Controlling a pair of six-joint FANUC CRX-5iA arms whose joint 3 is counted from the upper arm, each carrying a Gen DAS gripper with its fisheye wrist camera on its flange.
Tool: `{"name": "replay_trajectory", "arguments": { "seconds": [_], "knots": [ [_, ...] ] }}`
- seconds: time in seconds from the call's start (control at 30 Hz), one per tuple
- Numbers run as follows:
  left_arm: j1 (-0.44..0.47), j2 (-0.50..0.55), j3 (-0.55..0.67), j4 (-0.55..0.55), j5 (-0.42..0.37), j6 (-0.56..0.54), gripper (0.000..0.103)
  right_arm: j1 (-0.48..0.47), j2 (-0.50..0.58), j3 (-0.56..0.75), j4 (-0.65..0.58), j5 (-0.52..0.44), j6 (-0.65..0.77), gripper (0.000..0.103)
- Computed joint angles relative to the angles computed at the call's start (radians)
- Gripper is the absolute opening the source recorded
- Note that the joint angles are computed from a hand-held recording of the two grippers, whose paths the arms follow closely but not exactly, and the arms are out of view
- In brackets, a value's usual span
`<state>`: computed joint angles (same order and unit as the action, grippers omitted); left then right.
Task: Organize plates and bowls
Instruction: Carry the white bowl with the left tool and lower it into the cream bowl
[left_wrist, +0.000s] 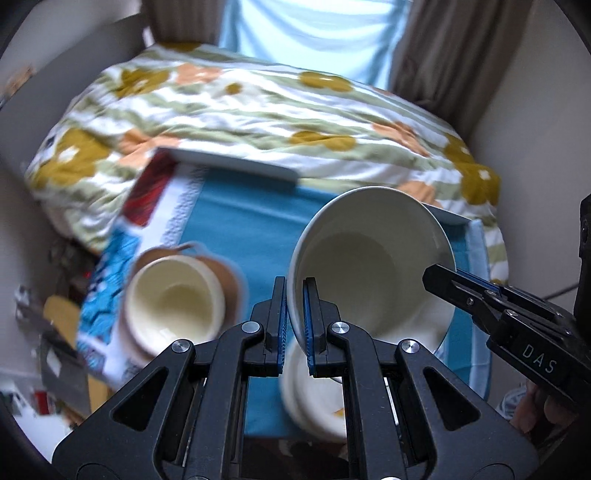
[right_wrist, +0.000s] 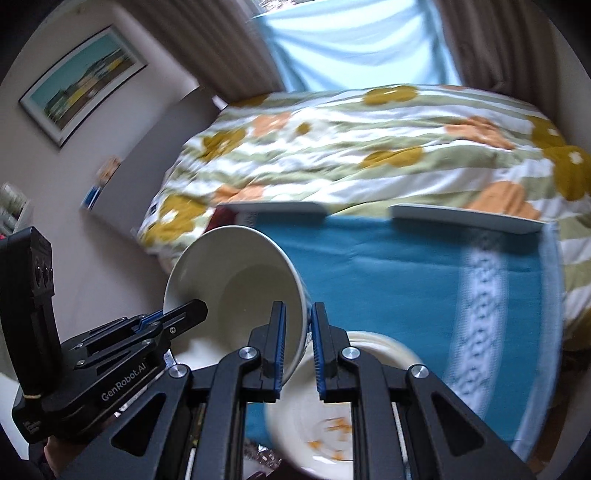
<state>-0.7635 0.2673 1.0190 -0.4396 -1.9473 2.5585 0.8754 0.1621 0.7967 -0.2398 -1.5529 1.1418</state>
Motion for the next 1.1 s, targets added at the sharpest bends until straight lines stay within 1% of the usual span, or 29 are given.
{"name": "replay_trajectory", "arguments": {
  "seconds": [0.1,0.23,0.33,0.5,0.73,0.97,1.1],
  "knots": [
    [0.025,-0.125,-0.177,0.023,0.041,0.037,0.007,0.069,0.022,0.011,0.021,0.003,-0.017,0.013],
    [0.084,-0.26,-0.369,0.082,0.092,0.045,0.006,0.142,0.066,0.032,0.049,0.0,-0.064,0.013],
    [0.141,-0.352,-0.499,0.128,0.125,0.021,0.006,0.187,0.102,0.048,0.061,-0.002,-0.109,0.013],
    [0.253,-0.459,-0.676,0.233,0.203,-0.047,0.007,0.229,0.149,0.068,0.087,-0.002,-0.167,0.013],
    [0.384,-0.525,-0.818,0.339,0.287,-0.188,0.007,0.269,0.176,0.047,0.135,0.01,-0.249,0.013],
    [0.441,-0.54,-0.886,0.402,0.335,-0.27,0.007,0.286,0.172,0.008,0.166,0.027,-0.312,0.013],
    [0.46,-0.543,-0.907,0.418,0.345,-0.308,0.007,0.291,0.165,-0.011,0.176,0.036,-0.331,0.013]
  ]
}}
